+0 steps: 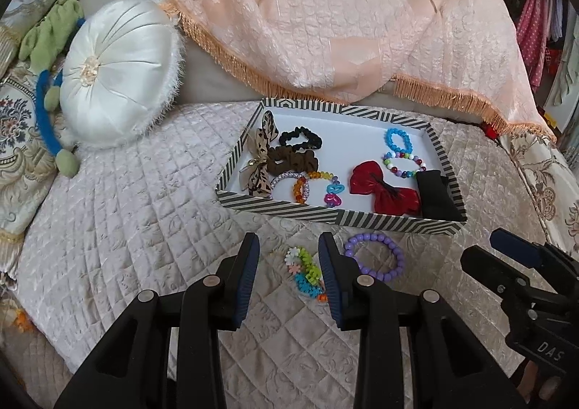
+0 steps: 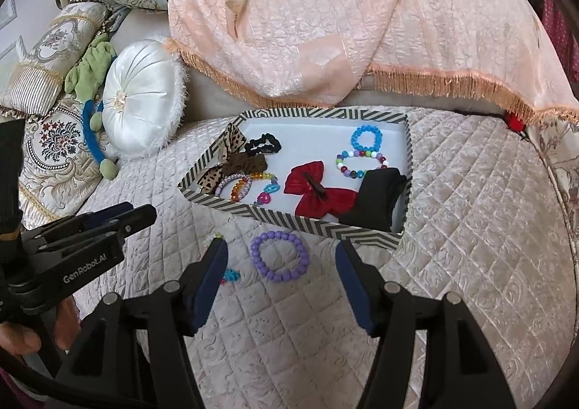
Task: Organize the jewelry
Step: 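Move both open tools back over the flower-bead and purple bracelets, then grasp the flower-bead bracelet with left tool while right tool grasps the purple bracelet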
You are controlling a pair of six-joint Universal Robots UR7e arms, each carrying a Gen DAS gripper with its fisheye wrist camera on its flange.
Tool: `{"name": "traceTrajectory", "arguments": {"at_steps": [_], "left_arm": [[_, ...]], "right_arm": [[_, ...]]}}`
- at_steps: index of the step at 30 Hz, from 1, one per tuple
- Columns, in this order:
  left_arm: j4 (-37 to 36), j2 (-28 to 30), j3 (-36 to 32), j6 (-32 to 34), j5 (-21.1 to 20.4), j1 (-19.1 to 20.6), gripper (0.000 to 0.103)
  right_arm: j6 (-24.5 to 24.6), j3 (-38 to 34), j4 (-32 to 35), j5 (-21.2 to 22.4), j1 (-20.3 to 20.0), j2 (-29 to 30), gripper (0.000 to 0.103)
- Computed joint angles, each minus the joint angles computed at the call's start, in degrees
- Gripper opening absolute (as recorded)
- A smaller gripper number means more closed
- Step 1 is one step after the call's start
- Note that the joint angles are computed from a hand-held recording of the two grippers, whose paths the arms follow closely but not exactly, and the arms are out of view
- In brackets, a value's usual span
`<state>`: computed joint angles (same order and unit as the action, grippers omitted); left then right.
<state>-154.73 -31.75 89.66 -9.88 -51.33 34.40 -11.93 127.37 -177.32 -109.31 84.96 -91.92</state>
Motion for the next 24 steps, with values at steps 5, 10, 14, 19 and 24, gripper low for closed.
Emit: {"name": "traceTrajectory", "arguments": {"at_steps": [5,10,14,19,24], "left_arm": [[-1.0,-0.7,1.3,-0.5,1.0,-0.7,0.024],[-2.1,-1.2,2.4,-0.9,2.1,-1.2,0.024],[-3.1,-1.4,3.1,-0.9,2.8,-1.4,0.024],[-3.1,-1.5,3.3,-1.0,3.0,-1.4,0.024],[-2.8,-1.5,3.2,-1.5,2.8,-1.3,0.024]], "right_arm": [[0.1,0.5,0.0,-0.9,0.9,-0.8,0.066],[0.3,1.0,-0.4,-1.3,1.6,-1.5,0.069],[0.3,1.0,-0.5,-1.9,2.0,-1.6,0.070],[0.5,0.9,-0.2,-1.9,2.0,-1.6,0.070],[0.6,0.8,0.1,-2.5,2.3,-1.5,0.070]]}}
